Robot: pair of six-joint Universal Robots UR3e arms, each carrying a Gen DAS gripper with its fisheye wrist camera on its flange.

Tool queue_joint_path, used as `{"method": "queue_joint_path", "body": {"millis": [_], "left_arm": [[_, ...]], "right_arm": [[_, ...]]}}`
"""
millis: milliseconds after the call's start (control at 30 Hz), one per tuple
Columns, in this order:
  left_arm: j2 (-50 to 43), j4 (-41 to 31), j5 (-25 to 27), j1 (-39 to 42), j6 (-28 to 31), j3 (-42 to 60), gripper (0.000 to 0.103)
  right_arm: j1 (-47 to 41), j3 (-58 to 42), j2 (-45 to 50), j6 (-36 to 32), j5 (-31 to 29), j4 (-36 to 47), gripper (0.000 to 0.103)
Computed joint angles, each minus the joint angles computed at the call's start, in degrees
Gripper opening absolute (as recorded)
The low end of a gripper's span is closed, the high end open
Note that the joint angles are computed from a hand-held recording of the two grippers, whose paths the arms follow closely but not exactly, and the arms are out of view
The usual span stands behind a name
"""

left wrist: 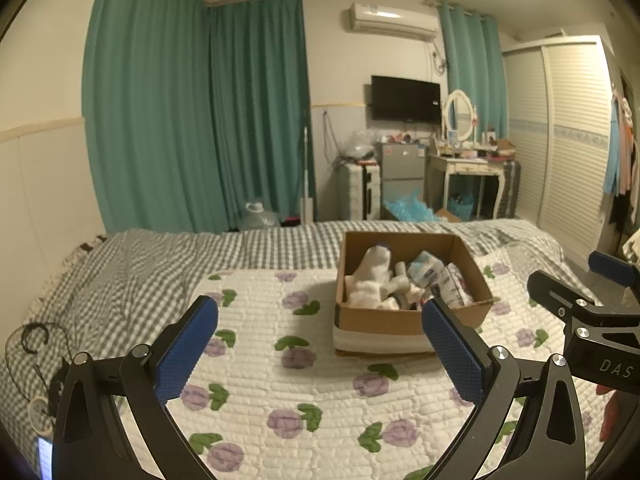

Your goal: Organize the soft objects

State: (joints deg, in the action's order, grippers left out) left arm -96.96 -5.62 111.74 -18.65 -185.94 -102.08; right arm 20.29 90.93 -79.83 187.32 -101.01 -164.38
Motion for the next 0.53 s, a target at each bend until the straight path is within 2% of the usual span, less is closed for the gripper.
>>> {"method": "queue_joint_path", "body": {"millis": [533], "left_arm": [[-0.3,-0.2,0.4,-0.4,-0.9,-0.2,0.103]], "right_arm": [[-0.2,0.8,-0.2,0.0,0.1,-0.2,0.103]]}}
